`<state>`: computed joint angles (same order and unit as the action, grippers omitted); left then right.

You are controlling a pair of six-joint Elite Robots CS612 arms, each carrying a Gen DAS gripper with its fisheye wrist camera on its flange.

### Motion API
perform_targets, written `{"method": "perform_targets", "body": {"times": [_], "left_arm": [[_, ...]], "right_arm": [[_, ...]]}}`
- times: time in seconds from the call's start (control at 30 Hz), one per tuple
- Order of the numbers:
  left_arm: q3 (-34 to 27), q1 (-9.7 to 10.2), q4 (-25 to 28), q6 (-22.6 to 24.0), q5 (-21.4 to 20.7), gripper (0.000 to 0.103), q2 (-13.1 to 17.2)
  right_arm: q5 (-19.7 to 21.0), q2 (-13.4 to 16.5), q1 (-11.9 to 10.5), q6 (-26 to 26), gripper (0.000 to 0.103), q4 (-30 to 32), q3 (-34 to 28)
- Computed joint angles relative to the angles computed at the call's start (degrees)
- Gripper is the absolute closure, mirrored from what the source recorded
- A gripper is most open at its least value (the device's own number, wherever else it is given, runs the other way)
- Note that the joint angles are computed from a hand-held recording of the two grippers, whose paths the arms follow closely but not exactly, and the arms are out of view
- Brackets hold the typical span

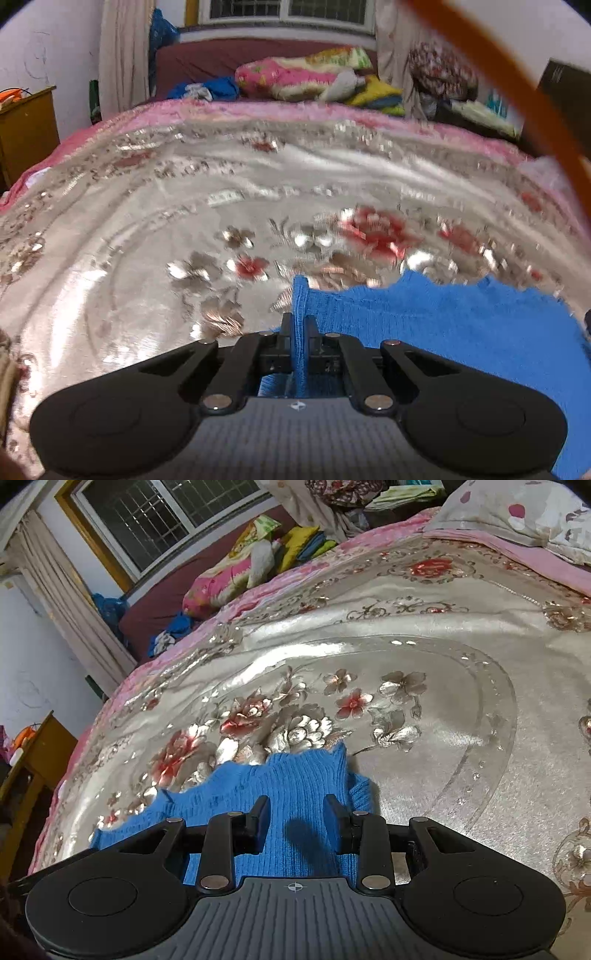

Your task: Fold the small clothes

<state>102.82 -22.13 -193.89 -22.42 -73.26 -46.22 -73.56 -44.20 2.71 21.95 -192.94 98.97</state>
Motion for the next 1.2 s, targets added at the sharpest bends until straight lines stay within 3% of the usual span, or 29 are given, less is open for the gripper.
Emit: {"method": "perform_targets", "body": {"times": [0.1,0.2,0.33,0.73,1.2], "left_arm": [[1.05,0.39,-1.58,-1.75,1.07,0.091,-0.61],[-0.09,0.61,3.02,-2.28,1.85,0.091,-0.30],[-1.57,-0.29,8.28,0.54,3.38,0.090,0.45],[0.55,-2.88,5.59,7.59,8.76,0.089,-1.16],[2.68,-4.77,4.76,9.37,9.18,0.089,-3.55]], "right_arm": [[0.67,-0.27,-0.27,0.76,0.072,-1.77,0.64],[-0.41,-0.22,-0.32,1.11,0.071,-1.58,0.83],[-0.09,-0.03,-0.38,1.93,0.070,2.71,0.33],[-0.35,-0.69,-0.35,1.96,0.067,1.77,1.27],[1.55,-1.84,-1.00,3.62,0.065,1.17,3.36]]}}
